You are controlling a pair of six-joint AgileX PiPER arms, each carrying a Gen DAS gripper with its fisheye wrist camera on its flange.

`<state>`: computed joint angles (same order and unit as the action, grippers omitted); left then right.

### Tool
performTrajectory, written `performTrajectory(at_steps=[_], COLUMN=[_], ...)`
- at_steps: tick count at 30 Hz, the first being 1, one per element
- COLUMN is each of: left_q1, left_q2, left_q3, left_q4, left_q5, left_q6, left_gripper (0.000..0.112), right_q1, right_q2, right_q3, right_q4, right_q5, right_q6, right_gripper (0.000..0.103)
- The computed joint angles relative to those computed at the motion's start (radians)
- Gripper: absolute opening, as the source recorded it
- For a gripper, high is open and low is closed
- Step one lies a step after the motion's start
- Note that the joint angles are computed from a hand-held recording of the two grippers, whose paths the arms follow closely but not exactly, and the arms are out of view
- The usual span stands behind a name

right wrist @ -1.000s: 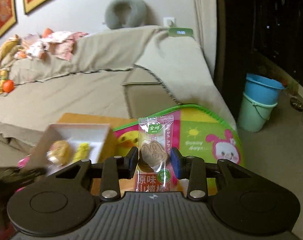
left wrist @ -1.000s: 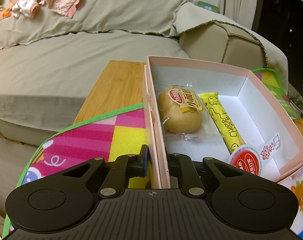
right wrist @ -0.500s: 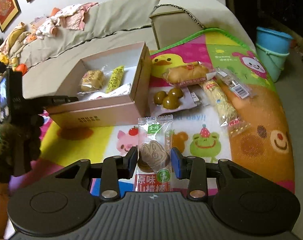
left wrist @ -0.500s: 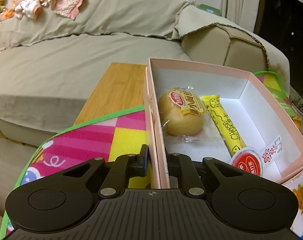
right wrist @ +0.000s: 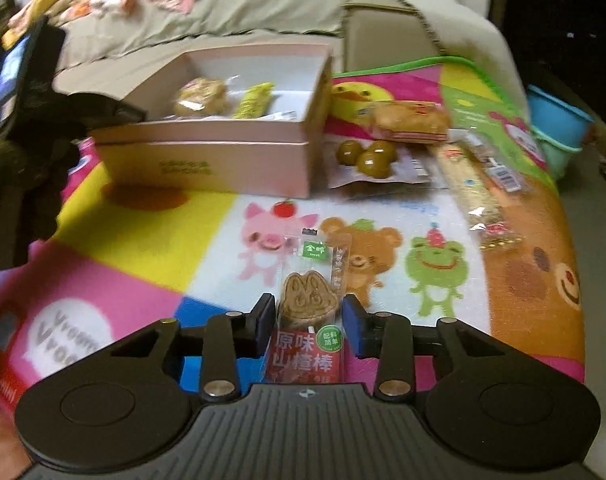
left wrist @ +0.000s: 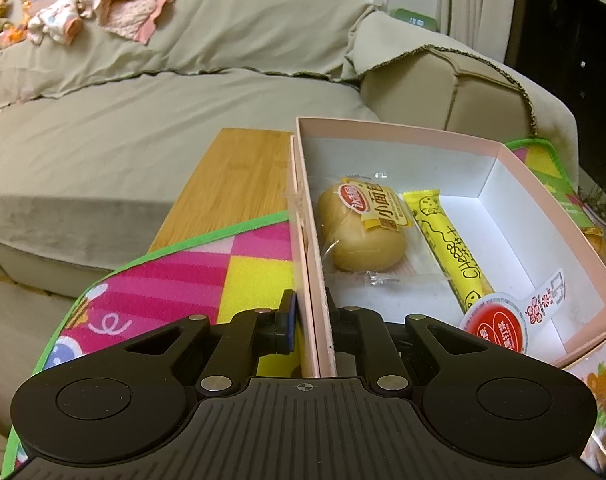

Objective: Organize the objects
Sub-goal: 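Carry the cookie packet into the pink box and open the right tool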

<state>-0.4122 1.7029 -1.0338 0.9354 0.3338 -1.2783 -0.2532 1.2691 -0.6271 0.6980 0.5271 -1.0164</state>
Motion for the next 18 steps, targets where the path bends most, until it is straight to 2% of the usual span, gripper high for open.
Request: performTrajectory(at_steps=[4,7,9,11,12,15,18], left_q1=[0.0,-0.001,0.0,-0.001,-0.002,-0.002,-0.002], left_q2=[0.0,-0.001,-0.002,-0.004,-0.004,-0.006,-0.008], left_q3=[0.0,0.003,0.007,0.009,0.008,0.005,0.007], left_q4=[-0.002,0.007,0.011,0.009,0.005,-0.018,-0.012], left_q5=[0.0,-0.001,-0.003,-0.002,0.0,0.006,0.004], left_q6=[0.002,-0.012,-0.023,-0.022,-0.017,0.015,0.007], left_gripper=[0.013,0.013,0.013,0.013,0.013,0.013,0.013], right_q1=[-0.068,-0.141,-0.186,-0.206,-0.199,-0.146,-0.144], right_q2=[-0.01,-0.024,-0.023,-0.021,-0.028,-0.044,-0.021], right_q3=[-0.085,-0.18,-0.261,-0.328,-0.348,-0.358,-0.341], right_q4=[0.041,0.118,0.181,0.232,0.238,0.18,0.107], right_q5=[0.17,0.297,0.378,0.42,0.412,0.32,0.329], right_q6=[-0.042,-0.077,-0.079,-0.092,-0.101,-0.077,-0.041], right_gripper=[0.033,0.017,0.017,0.017,0.017,0.018,0.028])
